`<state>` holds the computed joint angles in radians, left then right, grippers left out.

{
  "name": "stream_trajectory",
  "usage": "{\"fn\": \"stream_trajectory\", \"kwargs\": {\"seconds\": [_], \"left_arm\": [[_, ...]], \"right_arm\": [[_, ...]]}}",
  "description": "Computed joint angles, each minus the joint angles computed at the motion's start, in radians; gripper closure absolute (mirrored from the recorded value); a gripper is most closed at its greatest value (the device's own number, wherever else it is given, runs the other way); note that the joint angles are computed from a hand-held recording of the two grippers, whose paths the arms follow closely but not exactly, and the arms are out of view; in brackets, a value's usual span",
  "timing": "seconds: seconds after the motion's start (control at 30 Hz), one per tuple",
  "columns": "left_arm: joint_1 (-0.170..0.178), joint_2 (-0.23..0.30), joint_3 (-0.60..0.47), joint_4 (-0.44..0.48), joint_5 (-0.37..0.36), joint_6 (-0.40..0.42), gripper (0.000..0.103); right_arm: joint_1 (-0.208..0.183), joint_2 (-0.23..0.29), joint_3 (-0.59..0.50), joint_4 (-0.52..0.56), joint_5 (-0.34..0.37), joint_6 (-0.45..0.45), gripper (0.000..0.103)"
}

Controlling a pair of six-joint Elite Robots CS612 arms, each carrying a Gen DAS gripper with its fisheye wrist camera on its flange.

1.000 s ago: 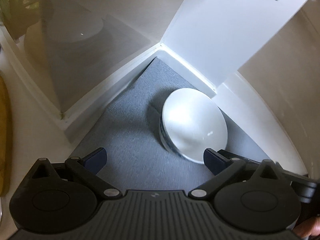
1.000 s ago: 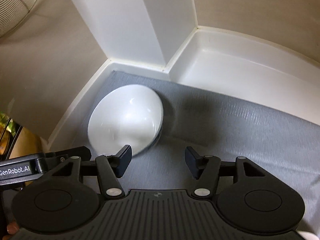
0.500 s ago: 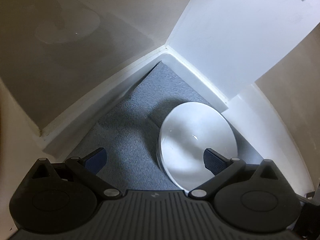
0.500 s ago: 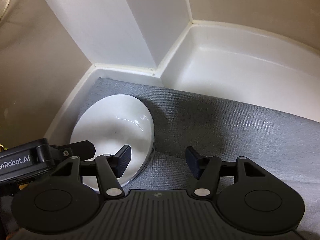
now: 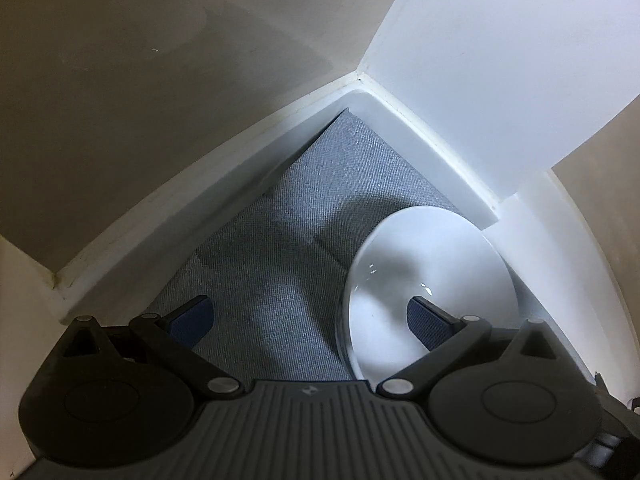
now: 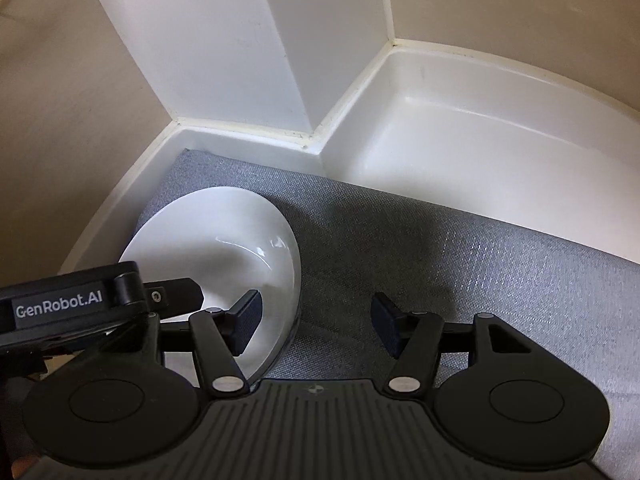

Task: Organize plates and bowls
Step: 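Close both grippers on the rim of the white patterned bowl, then lift the white patterned bowl off the mat with both grippers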

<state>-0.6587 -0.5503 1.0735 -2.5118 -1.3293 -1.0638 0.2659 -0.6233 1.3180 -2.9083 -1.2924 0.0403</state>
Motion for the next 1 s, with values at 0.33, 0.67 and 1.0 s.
{"fn": "stream_trajectory", "kwargs": {"seconds": [0.33,0.67,1.0], "left_arm": [[0.005,-0.004,-0.003,0.014,-0.005,0.023,0.012],[0.022,-0.025,0.038,-0.056,-0.127,0.060,0.084],[0.010,-0.027,0.040,-0.060,-0.141,0.140,0.091]], "right_arm": [[0.003,-0.001,-0.012,0.048,0.052,-0.067,0.073],[0.005,-0.006,-0.009,0.051,0.053,-0.077,0.082],[0.000,-0.026,0.009,0.103,0.059,-0.082,0.082]]}}
